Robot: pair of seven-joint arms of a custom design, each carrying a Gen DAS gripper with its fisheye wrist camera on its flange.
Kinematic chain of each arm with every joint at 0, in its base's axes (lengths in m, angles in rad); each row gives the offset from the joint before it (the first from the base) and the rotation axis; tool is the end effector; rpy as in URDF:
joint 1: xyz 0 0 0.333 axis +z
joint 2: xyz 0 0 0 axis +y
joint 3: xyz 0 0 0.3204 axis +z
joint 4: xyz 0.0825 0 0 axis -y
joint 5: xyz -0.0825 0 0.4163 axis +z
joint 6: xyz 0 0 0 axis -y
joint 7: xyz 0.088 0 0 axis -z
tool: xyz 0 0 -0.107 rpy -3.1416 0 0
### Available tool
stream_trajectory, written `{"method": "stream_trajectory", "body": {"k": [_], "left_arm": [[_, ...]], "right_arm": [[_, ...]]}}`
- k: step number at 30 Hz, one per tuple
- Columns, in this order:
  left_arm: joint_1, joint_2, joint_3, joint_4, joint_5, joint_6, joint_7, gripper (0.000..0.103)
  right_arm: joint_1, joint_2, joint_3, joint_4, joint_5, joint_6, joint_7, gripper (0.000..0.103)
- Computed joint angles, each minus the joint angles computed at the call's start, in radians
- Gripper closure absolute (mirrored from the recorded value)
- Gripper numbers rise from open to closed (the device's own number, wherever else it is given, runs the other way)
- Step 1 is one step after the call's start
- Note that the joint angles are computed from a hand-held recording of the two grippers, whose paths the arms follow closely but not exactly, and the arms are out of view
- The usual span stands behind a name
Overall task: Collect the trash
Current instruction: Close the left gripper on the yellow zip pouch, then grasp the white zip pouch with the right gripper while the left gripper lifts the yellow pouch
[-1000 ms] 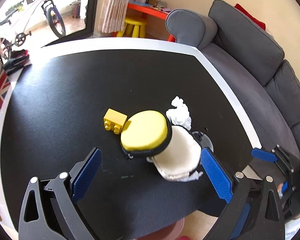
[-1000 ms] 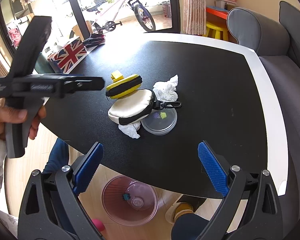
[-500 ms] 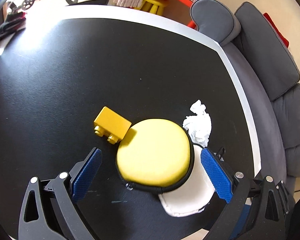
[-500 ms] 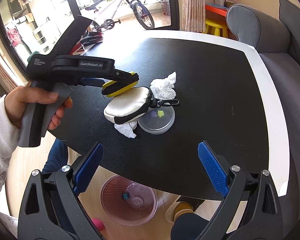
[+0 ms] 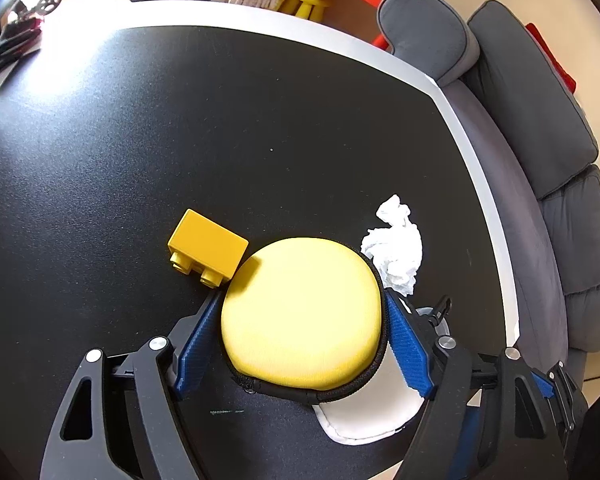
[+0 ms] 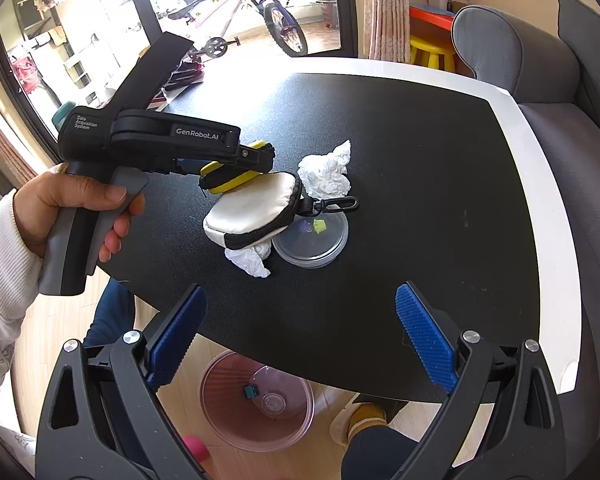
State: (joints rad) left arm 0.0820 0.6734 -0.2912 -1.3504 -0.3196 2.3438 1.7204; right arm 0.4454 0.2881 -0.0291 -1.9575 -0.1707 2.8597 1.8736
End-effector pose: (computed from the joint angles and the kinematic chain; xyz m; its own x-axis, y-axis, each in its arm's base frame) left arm 0.7833 -0.1154 0.3676 -0.1429 -0.9021 0.4072 -0.9466 0.0044 -0.3223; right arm 0.6175 0.2845 0.3837 0.2735 -0.9613 -0.0338 -0.7884 -0.2039 -0.5804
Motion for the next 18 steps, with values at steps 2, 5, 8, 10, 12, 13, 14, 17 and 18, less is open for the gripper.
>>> {"method": "stream_trajectory", "body": {"k": [2, 5, 8, 10, 12, 13, 14, 17, 18], "left_arm": [[0.004, -0.018, -0.004, -0.026, -0.002, 0.021, 0.016, 0.029], [0.017, -0.046, -0.014, -0.064, -0.022, 0.051, 0.044, 0.029], [0.031, -0.082, -0.022, -0.106, -0.044, 0.079, 0.077, 0.029], [0.034, -0.106, -0.021, -0.132, -0.051, 0.1, 0.098, 0.029], [0.038, -0.135, -0.021, -0.164, -0.062, 0.125, 0.122, 0.029], [0.04, -0.147, -0.02, -0.178, -0.065, 0.135, 0.132, 0.029], [0.036, -0.149, -0.017, -0.178, -0.065, 0.143, 0.138, 0.029], [0.034, -0.181, -0.01, -0.213, -0.066, 0.183, 0.157, 0.029], [0.033, -0.183, -0.008, -0.214, -0.066, 0.19, 0.159, 0.029]], "right_arm": [[0.001, 0.002, 0.0, 0.004, -0.002, -0.003, 0.0, 0.009], [0.003, 0.008, 0.0, 0.014, -0.004, -0.009, 0.0, 0.009], [0.003, 0.014, 0.003, 0.027, -0.002, -0.018, -0.011, 0.009], [0.004, 0.021, 0.004, 0.041, -0.003, -0.029, -0.019, 0.009], [0.003, 0.029, 0.008, 0.057, 0.0, -0.038, -0.031, 0.009], [0.004, 0.035, 0.009, 0.067, 0.0, -0.045, -0.036, 0.009], [0.005, 0.04, 0.009, 0.076, 0.001, -0.05, -0.04, 0.009], [0.006, 0.062, 0.015, 0.115, 0.009, -0.072, -0.063, 0.009], [0.007, 0.074, 0.016, 0.134, 0.01, -0.083, -0.072, 0.009]]}}
